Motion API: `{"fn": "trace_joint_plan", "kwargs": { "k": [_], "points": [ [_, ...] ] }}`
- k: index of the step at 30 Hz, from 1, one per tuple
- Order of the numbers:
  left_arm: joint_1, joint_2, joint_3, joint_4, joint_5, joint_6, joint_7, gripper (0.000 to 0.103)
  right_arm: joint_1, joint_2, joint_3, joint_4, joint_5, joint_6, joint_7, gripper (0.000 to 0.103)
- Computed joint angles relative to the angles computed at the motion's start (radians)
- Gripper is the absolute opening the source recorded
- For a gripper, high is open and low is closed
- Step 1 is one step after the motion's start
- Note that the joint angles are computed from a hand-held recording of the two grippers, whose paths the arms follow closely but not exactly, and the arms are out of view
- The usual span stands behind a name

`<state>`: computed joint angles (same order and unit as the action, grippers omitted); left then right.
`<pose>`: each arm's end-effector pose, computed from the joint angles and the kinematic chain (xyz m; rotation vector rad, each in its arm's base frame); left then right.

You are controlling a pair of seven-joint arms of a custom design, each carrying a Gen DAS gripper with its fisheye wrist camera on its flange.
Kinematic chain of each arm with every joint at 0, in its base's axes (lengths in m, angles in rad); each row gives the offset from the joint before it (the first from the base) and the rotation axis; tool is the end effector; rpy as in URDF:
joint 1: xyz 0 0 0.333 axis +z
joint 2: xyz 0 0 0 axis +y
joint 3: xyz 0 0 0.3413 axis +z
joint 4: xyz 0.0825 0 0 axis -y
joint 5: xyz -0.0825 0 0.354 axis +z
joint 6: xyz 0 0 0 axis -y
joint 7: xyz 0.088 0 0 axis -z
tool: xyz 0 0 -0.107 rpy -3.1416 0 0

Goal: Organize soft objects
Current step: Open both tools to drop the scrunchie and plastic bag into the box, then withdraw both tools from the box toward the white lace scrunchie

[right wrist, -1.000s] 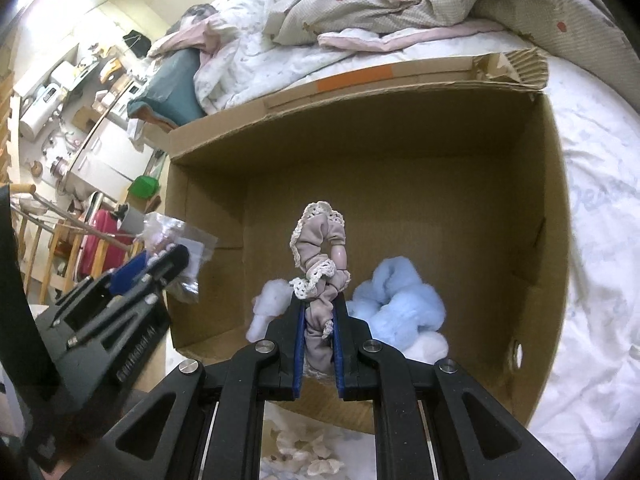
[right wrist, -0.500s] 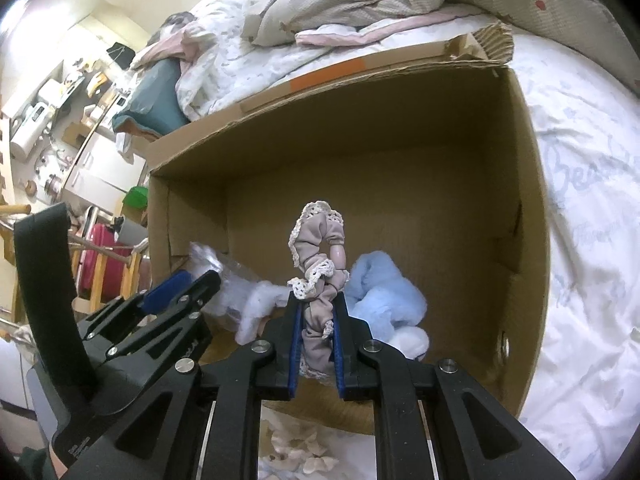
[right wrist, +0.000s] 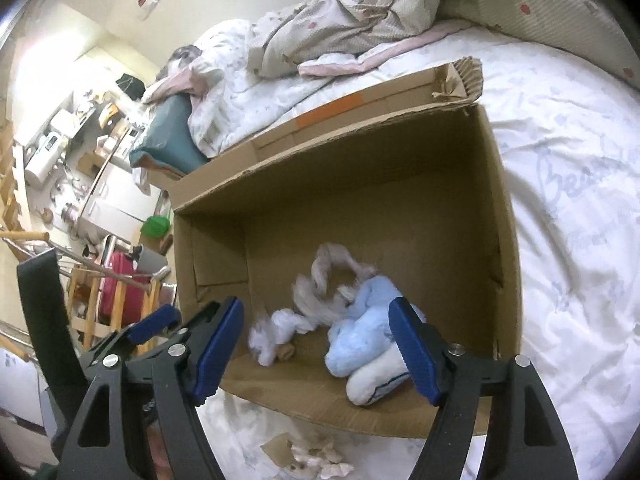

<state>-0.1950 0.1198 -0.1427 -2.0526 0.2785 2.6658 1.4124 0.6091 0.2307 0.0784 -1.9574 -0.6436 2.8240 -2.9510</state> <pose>0.5537 -0.1997 0.4770 -1.5068 2.2481 -0.4651 0.4649 0.4160 0.4677 -1.2066 2.1101 -0.0931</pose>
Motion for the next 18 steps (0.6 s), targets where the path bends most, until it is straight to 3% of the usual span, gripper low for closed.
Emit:
{"fn": "trace_joint_plan", "kwargs": {
  "k": [5, 9, 18],
  "points": [
    [0.025, -0.060, -0.006, -0.051, -0.068, 0.038, 0.051, 0.080, 0.010, -0.022, 0.001, -0.018, -0.024, -0.035, 0.034, 0.079],
    [0.049, -0.100, -0.011, -0.082, -0.121, 0.037, 0.094, 0.080, 0.011, -0.039, 0.012, -0.031, -0.043, -0.047, 0.057, 0.079],
    [0.095, -0.195, -0.011, -0.191, -0.234, 0.068, 0.235, 0.080, 0.044, -0.079, 0.065, -0.017, -0.088, -0.203, 0.037, 0.079]
  ]
}}
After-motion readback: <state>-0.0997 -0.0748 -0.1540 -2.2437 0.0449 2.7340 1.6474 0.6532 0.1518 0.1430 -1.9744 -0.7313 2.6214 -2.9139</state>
